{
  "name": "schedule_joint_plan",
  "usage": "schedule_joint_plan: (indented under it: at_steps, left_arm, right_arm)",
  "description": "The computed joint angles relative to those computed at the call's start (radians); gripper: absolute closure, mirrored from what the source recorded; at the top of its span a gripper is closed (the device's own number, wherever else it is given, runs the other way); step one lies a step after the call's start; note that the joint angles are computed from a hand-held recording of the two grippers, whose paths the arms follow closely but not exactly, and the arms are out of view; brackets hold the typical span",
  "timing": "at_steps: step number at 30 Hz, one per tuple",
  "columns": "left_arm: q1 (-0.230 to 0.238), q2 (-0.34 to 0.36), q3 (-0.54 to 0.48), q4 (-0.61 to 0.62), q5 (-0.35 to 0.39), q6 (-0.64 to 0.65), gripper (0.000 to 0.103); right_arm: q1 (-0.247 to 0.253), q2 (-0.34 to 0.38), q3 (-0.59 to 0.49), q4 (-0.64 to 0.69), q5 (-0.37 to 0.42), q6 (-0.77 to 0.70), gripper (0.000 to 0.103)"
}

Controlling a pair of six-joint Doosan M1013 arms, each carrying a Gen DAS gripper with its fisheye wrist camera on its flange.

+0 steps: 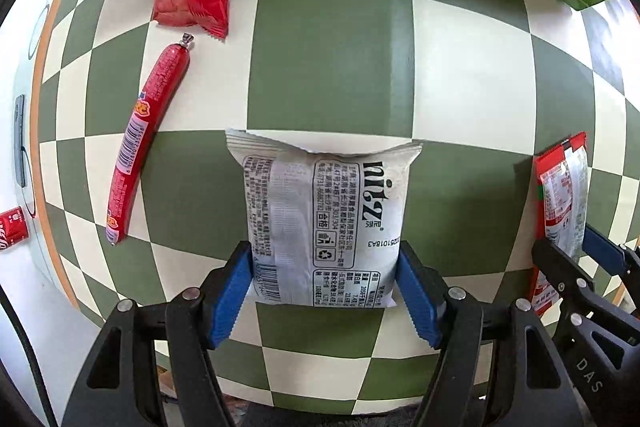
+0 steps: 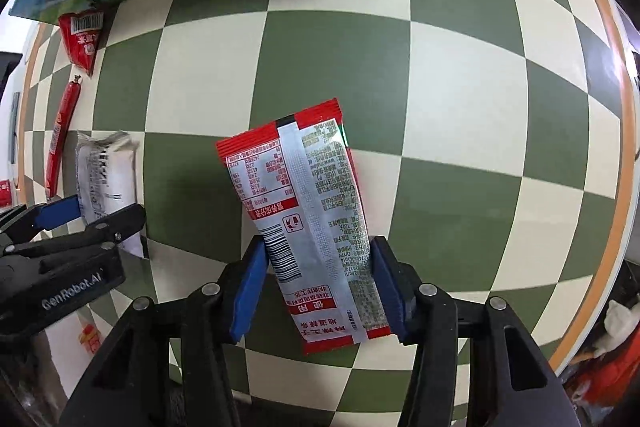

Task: Organize snacks
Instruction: 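Carry both packets into the cardboard box and open both grippers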

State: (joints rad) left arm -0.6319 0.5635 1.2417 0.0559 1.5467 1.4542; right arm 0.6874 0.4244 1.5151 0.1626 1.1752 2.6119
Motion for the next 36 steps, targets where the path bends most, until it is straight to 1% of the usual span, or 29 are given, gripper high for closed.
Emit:
schedule_joint_plan:
  at_steps: [2, 4, 7, 9, 11, 14, 17, 22, 24, 26, 29, 31, 32, 33, 34, 35, 36]
  left_arm:
    - [-0.005, 0.003, -0.008, -0.006, 0.009, -0.009, 0.035]
    - [0.001, 0.009, -0.017, -0.008, 0.014, -0.003, 0.035]
    - [0.016, 0.015, -0.028, -0.003, 0.014, 0.014, 0.035]
    - [0.017, 0.016, -0.037, 0.003, 0.019, 0.021, 0.037]
    - [0.013, 0.009, -0.030, 0.009, 0.011, 0.030, 0.037]
    - [0.006, -0.008, -0.015, 0.012, -0.006, 0.034, 0.037]
    - [0.005, -0.029, 0.000, 0.004, -0.023, 0.042, 0.037]
    - [0.012, -0.053, -0.019, -0.031, -0.027, 0.048, 0.037]
    - [0.016, -0.062, -0.036, -0.053, -0.025, 0.055, 0.037]
    - [0.023, -0.077, -0.050, -0.077, -0.030, 0.065, 0.037]
    - [0.033, -0.096, -0.098, -0.121, -0.040, 0.083, 0.037]
    - [0.039, -0.091, -0.151, -0.144, -0.042, 0.099, 0.037]
    - [0.041, -0.079, -0.197, -0.154, -0.034, 0.105, 0.037]
    - [0.041, -0.065, -0.242, -0.162, -0.025, 0.109, 0.037]
    - [0.042, -0.052, -0.280, -0.170, -0.017, 0.113, 0.037]
    - [0.045, -0.033, -0.324, -0.180, -0.004, 0.115, 0.037]
    - [0.048, 0.000, -0.391, -0.196, 0.019, 0.115, 0.037]
  right_arm:
    - [-0.005, 0.010, -0.015, 0.008, 0.018, 0.003, 0.044]
    - [-0.012, 0.013, -0.020, 0.023, 0.030, 0.012, 0.040]
    - [-0.023, 0.020, -0.026, 0.021, 0.061, -0.004, 0.037]
    - [-0.015, 0.037, -0.053, -0.004, 0.096, -0.007, 0.039]
    - [0.002, 0.050, -0.074, -0.048, 0.112, -0.002, 0.050]
    - [0.015, 0.040, -0.071, -0.065, 0.091, 0.008, 0.063]
    - [0.015, 0.018, -0.046, -0.060, 0.049, 0.031, 0.067]
    - [0.000, -0.034, 0.004, -0.033, -0.026, 0.059, 0.069]
    - [-0.018, -0.090, 0.054, -0.035, -0.056, 0.059, 0.069]
    - [-0.023, -0.116, 0.062, -0.037, -0.074, 0.071, 0.069]
    - [-0.037, -0.164, 0.070, -0.048, -0.108, 0.076, 0.069]
    - [-0.039, -0.194, 0.075, -0.064, -0.128, 0.083, 0.069]
    - [-0.045, -0.214, 0.070, -0.083, -0.140, 0.091, 0.069]
    - [-0.039, -0.220, 0.058, -0.099, -0.140, 0.103, 0.069]
    - [-0.044, -0.231, 0.044, -0.114, -0.139, 0.101, 0.069]
    - [-0.054, -0.240, 0.033, -0.125, -0.139, 0.094, 0.069]
    - [-0.064, -0.240, 0.015, -0.140, -0.147, 0.090, 0.069]
